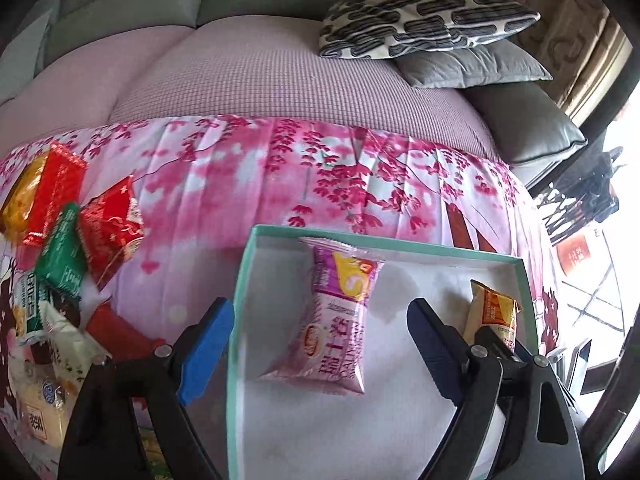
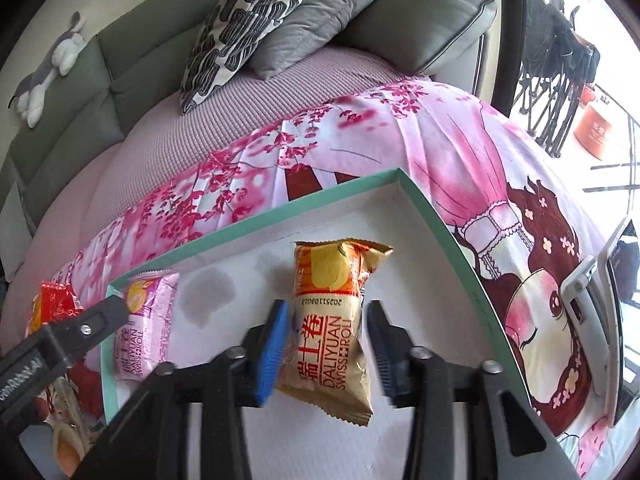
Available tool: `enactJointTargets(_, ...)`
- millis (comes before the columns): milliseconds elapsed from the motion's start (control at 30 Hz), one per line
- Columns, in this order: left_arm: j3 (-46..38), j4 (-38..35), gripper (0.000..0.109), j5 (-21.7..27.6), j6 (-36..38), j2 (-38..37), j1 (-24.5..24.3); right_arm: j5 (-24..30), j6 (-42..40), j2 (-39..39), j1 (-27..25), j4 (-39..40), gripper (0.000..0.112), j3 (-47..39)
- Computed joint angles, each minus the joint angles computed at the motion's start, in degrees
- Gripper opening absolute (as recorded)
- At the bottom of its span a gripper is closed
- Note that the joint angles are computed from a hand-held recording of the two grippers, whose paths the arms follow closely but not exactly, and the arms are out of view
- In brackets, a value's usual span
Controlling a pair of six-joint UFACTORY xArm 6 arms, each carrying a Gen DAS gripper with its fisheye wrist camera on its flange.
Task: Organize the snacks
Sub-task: 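Carry both bags over the tray and release them inside, then move both open grippers back toward the snack pile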
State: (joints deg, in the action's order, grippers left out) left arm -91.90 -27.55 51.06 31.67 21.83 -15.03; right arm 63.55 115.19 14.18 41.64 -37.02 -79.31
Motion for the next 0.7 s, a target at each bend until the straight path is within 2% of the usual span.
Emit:
enactJointTargets(133, 0.9, 1.2, 0.098, -2.6, -1.2, -0.6, 0.6, -2.3, -0.1, -0.1, -0.3, 0.0, 0.083, 0.8)
enactJointTargets(200, 1.1, 1.8, 0.098, -3.5, -2.2, -0.7, 1.0, -2.0, -0.5, 0.3, -0.2, -0.3, 0.101, 0.2)
enactJointTargets(467, 3.8, 6.8, 0.099, -6.2, -5.8, -2.6, 3.3, -2.5, -0.7, 0.5, -0.2, -0.9, 0.103, -0.6)
enactJointTargets(700, 7.7, 9.4, 0.099, -7.9, -5.9, -5.9, 6.5, -2.8, 0.4, 0.1, 0.6, -1.3, 0.103, -1.2)
